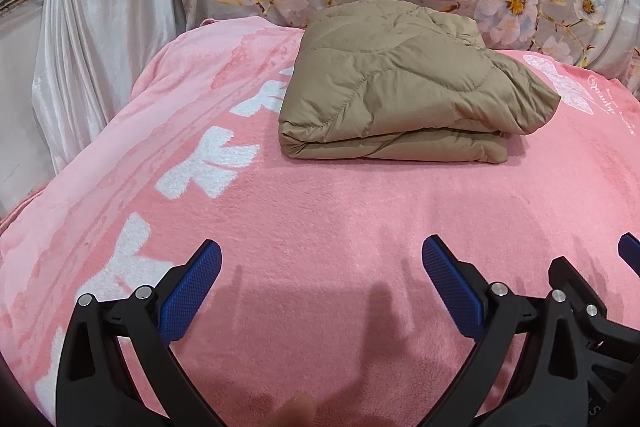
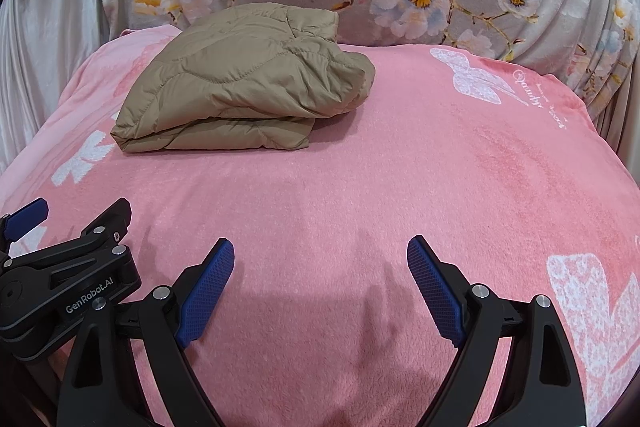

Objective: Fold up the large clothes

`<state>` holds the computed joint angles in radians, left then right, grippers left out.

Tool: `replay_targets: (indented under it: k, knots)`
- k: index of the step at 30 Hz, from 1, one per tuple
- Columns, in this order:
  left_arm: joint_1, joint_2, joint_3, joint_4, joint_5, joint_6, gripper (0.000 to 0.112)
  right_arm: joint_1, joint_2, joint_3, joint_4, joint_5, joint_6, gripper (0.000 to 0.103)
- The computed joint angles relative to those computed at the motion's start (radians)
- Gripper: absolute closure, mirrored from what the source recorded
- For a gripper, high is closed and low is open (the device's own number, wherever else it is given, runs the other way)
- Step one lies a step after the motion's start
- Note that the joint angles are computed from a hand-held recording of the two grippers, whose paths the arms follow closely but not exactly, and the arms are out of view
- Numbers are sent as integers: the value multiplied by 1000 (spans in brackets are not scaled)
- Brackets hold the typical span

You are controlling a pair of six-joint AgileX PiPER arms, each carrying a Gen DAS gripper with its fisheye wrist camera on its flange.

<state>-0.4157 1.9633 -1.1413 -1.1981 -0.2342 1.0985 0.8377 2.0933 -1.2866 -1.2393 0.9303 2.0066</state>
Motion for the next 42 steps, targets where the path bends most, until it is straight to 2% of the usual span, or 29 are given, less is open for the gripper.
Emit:
replay_targets:
  k: [36,41,42]
  knots:
    - [7,1,-4,7,-5,3,15,4,1,-1,1,5,2,17]
    - [-2,-7,10,54,-22,-37,21,4,2,-4,4,8,0,17]
    - [10,-4,1,59,-5,-33,21,3,0,-1,2,7,3,17]
